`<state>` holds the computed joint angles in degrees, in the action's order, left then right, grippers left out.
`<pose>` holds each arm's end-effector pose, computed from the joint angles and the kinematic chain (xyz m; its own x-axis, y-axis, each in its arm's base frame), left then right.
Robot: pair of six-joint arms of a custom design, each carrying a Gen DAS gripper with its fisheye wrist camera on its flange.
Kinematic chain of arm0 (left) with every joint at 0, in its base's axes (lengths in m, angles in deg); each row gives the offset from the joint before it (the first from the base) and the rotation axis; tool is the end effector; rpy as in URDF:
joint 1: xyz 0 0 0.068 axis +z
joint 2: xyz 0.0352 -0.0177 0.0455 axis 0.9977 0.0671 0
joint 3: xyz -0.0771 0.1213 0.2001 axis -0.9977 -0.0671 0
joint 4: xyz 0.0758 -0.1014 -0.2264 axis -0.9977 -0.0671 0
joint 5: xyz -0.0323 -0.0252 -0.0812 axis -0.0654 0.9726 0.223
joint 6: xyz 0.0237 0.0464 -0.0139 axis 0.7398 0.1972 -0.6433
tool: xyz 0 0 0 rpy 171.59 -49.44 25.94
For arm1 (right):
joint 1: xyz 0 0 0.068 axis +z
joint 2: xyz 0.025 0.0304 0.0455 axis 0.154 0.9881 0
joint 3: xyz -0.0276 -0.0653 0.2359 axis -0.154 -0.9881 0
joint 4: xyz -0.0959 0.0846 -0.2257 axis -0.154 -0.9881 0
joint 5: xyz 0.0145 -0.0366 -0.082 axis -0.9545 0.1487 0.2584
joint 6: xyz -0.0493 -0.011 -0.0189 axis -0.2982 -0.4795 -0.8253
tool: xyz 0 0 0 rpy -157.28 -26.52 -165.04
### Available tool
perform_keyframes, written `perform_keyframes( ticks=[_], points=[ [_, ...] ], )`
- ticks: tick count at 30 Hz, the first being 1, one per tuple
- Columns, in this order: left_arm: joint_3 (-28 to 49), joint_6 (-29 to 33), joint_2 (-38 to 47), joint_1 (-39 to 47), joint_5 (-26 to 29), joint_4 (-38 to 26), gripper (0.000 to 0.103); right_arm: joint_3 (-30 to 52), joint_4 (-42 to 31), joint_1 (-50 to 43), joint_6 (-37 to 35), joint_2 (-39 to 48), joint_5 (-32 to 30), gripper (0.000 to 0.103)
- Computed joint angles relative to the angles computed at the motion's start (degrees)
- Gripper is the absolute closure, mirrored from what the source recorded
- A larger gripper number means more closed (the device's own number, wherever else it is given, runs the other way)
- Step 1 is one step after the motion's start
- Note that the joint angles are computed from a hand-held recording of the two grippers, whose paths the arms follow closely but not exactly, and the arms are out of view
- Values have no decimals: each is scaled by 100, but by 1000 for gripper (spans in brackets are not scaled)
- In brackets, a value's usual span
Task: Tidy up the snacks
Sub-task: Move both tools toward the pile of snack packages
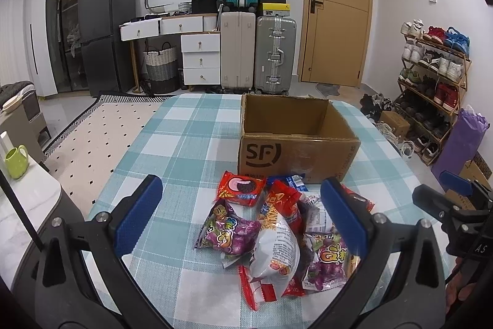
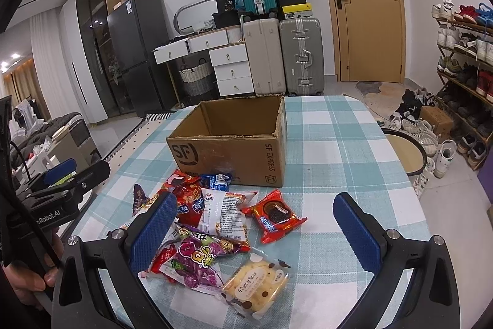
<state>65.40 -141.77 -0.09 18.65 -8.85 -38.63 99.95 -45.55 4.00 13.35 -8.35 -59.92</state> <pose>0.0914 -0.1419 0.2258 -0.4958 -0.1623 -0.8531 -0.2578 0.9656 -0.0338 0.2952 -0.0080 0.2421 -0.5994 -0.1273 -0.7902 -0.4087 0.8976 0.1654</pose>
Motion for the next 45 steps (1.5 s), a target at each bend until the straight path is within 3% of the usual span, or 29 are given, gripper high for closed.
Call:
perform_keyframes(
  ticks=[33, 45],
  points=[
    [4, -225, 114, -274, -3, 87, 1, -146, 90, -84, -23, -22, -59, 0],
    [-163, 75, -183, -137, 117, 242, 1, -65, 0, -42, -7, -16, -8, 0]
  ],
)
